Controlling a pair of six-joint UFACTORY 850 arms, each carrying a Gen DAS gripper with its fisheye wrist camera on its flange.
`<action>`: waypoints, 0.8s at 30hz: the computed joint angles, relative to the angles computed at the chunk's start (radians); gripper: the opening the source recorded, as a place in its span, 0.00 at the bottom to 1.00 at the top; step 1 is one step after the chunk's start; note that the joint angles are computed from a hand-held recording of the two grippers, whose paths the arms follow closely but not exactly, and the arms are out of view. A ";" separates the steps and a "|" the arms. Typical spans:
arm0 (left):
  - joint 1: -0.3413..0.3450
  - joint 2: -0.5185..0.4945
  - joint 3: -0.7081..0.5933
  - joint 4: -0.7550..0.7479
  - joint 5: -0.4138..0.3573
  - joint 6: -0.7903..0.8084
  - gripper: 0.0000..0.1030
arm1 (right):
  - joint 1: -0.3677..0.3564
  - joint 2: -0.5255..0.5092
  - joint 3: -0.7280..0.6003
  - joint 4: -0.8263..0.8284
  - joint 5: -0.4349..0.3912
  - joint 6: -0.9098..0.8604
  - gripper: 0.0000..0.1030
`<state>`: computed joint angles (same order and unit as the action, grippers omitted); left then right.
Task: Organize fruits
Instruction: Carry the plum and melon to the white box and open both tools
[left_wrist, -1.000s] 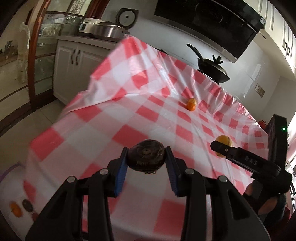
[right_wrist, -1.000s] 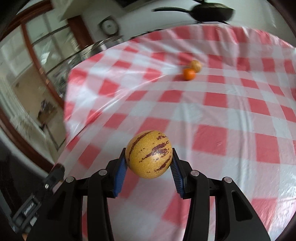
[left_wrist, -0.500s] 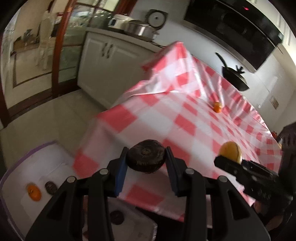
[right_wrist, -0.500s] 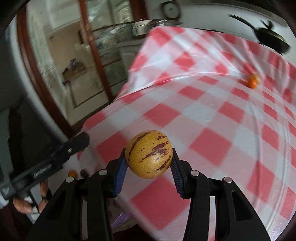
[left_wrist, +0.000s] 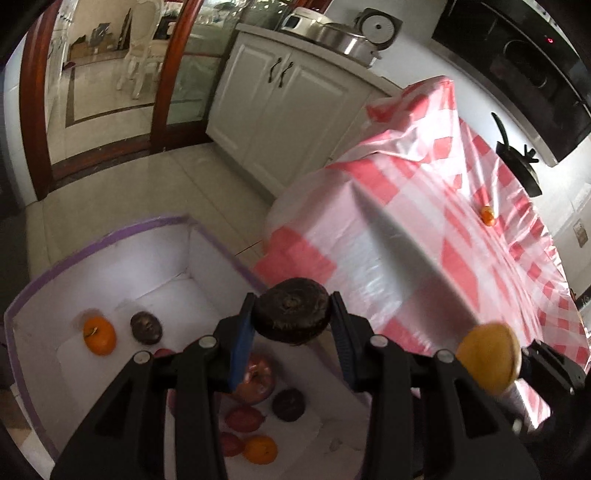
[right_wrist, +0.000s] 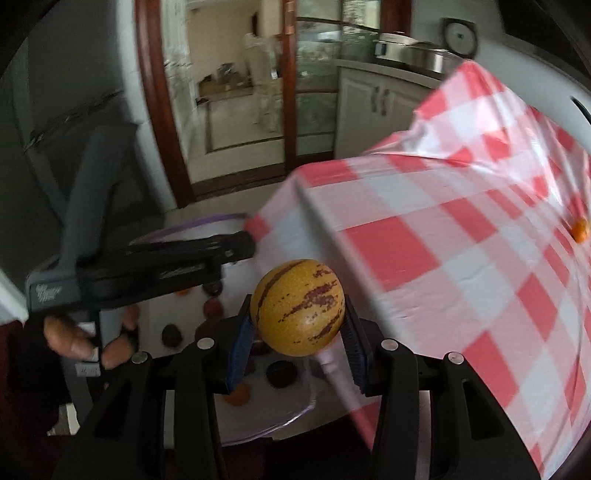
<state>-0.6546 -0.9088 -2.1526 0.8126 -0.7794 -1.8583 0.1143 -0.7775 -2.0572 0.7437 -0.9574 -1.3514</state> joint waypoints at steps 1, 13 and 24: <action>0.000 0.008 0.018 -0.001 0.000 -0.007 0.39 | 0.006 0.017 0.034 0.000 0.006 -0.037 0.44; 0.012 0.021 0.098 -0.119 -0.042 -0.014 0.39 | 0.065 0.031 0.144 -0.146 0.028 -0.131 0.44; 0.025 0.028 0.166 -0.224 -0.043 -0.064 0.39 | 0.098 -0.013 0.158 -0.289 0.066 -0.061 0.44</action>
<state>-0.6293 -0.8804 -1.9864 0.5886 -0.8224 -1.9225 0.2122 -0.7905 -1.8992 0.4543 -0.8912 -1.4123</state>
